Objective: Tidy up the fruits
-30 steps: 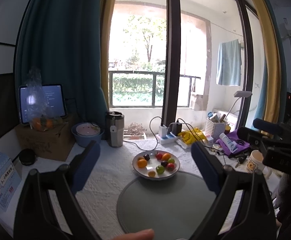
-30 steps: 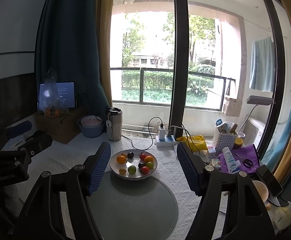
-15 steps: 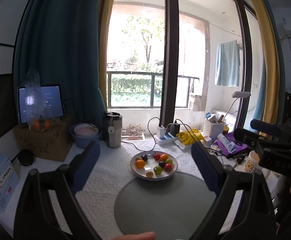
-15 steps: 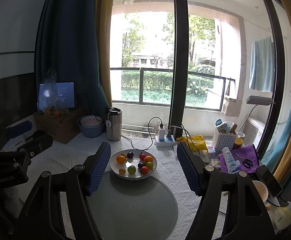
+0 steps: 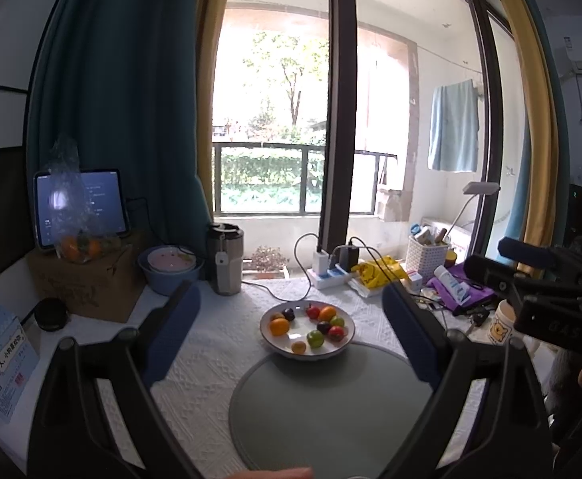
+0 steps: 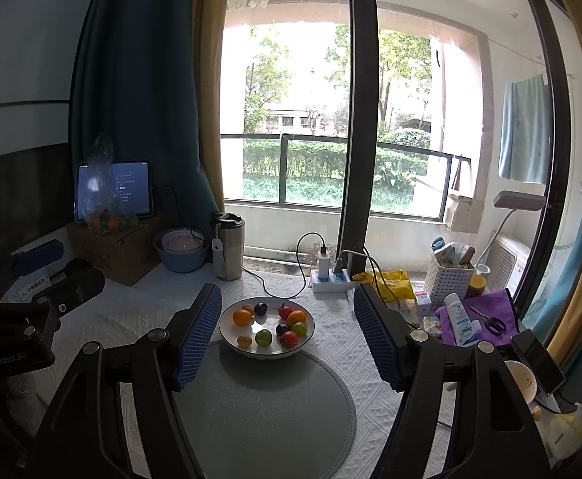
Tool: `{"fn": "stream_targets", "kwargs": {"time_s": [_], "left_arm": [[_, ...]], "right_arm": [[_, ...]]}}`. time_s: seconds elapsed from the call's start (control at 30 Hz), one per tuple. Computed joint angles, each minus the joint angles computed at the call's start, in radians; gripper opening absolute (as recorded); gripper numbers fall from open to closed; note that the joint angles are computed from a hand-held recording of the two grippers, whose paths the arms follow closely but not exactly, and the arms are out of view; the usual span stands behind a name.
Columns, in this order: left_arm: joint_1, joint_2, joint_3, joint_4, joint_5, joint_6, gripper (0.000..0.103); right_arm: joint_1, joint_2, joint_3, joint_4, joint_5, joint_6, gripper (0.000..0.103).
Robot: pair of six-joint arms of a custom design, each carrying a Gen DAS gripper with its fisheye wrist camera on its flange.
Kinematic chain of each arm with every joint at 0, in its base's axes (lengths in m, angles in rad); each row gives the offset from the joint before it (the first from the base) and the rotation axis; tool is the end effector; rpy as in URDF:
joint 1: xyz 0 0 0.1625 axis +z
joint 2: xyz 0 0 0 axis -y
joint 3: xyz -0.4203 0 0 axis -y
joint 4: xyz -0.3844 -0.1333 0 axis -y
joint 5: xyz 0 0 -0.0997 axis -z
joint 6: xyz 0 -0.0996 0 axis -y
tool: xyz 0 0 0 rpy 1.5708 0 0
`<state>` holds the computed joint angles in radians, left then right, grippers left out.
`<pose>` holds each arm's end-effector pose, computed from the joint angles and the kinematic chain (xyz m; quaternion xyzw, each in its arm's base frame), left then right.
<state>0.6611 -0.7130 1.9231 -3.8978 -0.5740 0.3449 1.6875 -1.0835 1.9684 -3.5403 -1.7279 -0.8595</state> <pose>-0.2977 -0.5064 0.1436 0.2322 0.7518 -0.5599 0.2596 0.1837 -0.5562 0.2786 0.3647 -0.7732 0.4550 0.2494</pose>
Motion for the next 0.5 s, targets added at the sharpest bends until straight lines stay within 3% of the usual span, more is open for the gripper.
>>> {"fn": "stream_targets", "kwargs": {"time_s": [0.5], "left_arm": [[0.012, -0.008, -0.003, 0.036, -0.008, -0.023, 0.093]], "right_arm": [[-0.002, 0.012, -0.013, 0.015, -0.004, 0.005, 0.072]]}}
